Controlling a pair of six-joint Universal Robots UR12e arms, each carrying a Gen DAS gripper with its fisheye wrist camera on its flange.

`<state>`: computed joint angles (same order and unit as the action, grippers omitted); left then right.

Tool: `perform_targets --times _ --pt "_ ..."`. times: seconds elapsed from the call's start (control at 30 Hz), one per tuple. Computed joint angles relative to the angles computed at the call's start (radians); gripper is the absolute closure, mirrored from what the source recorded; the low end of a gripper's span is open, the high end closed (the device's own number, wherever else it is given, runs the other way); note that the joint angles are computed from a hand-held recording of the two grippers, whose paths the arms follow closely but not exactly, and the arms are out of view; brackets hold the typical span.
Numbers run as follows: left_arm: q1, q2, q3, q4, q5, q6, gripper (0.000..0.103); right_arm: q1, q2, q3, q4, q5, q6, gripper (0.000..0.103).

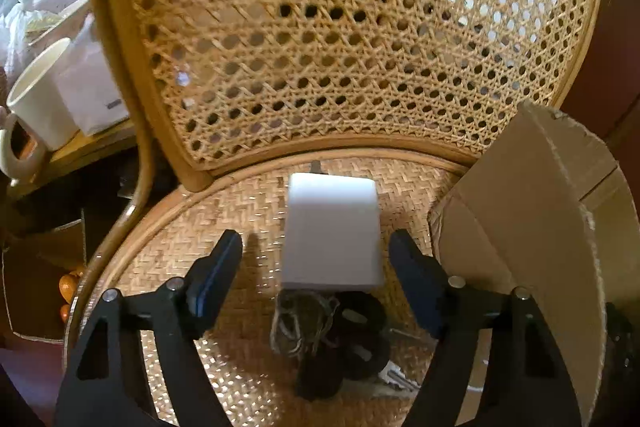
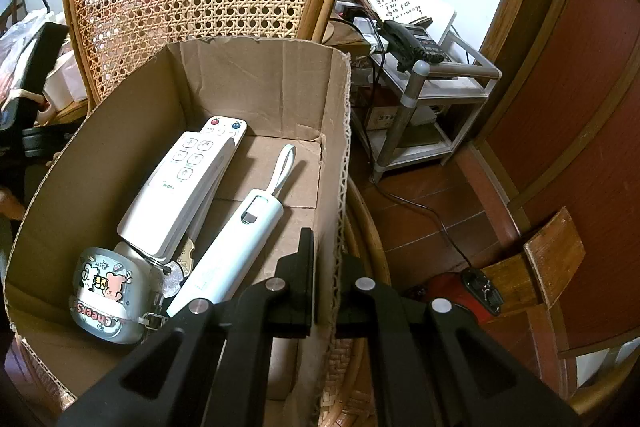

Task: Organize rigid objects
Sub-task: 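Grasp the white square power adapter on the seat with the left tool, then carry the white adapter into the box and open the left tool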

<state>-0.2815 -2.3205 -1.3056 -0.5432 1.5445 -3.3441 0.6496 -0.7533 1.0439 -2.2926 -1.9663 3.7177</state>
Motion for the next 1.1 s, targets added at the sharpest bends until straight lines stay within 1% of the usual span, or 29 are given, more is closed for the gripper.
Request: perform_targets --times 0.1,0.13,0.17,0.2,0.27,0.37,0.4,0.5,0.57,0.67,0.77,0.83,0.87,0.9,1.0,1.1 --pt "0.002 -0.014 0.007 0.001 -0.014 -0.003 0.030 0.000 -0.001 0.002 0.000 0.000 0.001 0.097" --pt "0.003 -0.017 0.007 -0.001 -0.020 -0.015 0.030 0.000 -0.002 0.003 0.000 0.000 0.001 0.097" --pt "0.001 -0.018 -0.001 0.030 0.002 -0.025 0.030 0.000 -0.002 0.003 0.000 0.000 0.001 0.097" --pt "0.001 -0.019 -0.003 0.032 0.004 -0.030 0.031 0.000 -0.001 0.002 0.000 0.000 0.001 0.097" --pt "0.004 -0.019 -0.013 0.058 -0.014 -0.019 0.051 0.000 -0.002 0.003 0.000 -0.001 0.001 0.097" --pt "0.001 -0.018 -0.019 0.068 -0.017 0.000 0.051 0.000 -0.002 0.003 -0.001 0.000 0.001 0.097" --pt "-0.002 -0.017 -0.026 0.079 -0.004 0.010 0.051 0.000 -0.002 0.003 -0.001 0.000 0.001 0.097" --pt "-0.011 -0.013 -0.016 0.044 0.034 0.006 0.051 0.000 -0.002 0.003 0.002 0.001 0.005 0.097" --pt "-0.011 -0.002 -0.027 0.053 0.036 -0.004 0.051 -0.002 -0.003 0.005 -0.001 0.006 0.009 0.097" --pt "-0.017 0.013 -0.026 0.057 0.061 0.008 0.051 -0.002 -0.003 0.006 -0.003 0.006 0.006 0.097" --pt "-0.020 0.030 -0.044 0.091 0.071 0.021 0.051 -0.002 -0.002 0.006 -0.003 0.006 0.007 0.097" --pt "-0.026 0.041 -0.052 0.113 0.095 0.023 0.051 -0.002 -0.002 0.006 -0.004 0.006 0.008 0.097" --pt "-0.024 0.064 -0.081 0.132 0.099 0.026 0.051 -0.002 -0.003 0.007 -0.004 0.006 0.007 0.097" --pt "-0.025 0.071 -0.085 0.140 0.099 0.022 0.051 -0.002 -0.003 0.007 -0.004 0.006 0.007 0.097" --pt "-0.022 0.102 -0.117 0.201 0.071 0.005 0.051 -0.002 -0.003 0.007 -0.005 0.006 0.007 0.097" --pt "-0.032 0.141 -0.153 0.259 0.068 0.020 0.051 -0.002 -0.003 0.007 -0.005 0.006 0.007 0.097"
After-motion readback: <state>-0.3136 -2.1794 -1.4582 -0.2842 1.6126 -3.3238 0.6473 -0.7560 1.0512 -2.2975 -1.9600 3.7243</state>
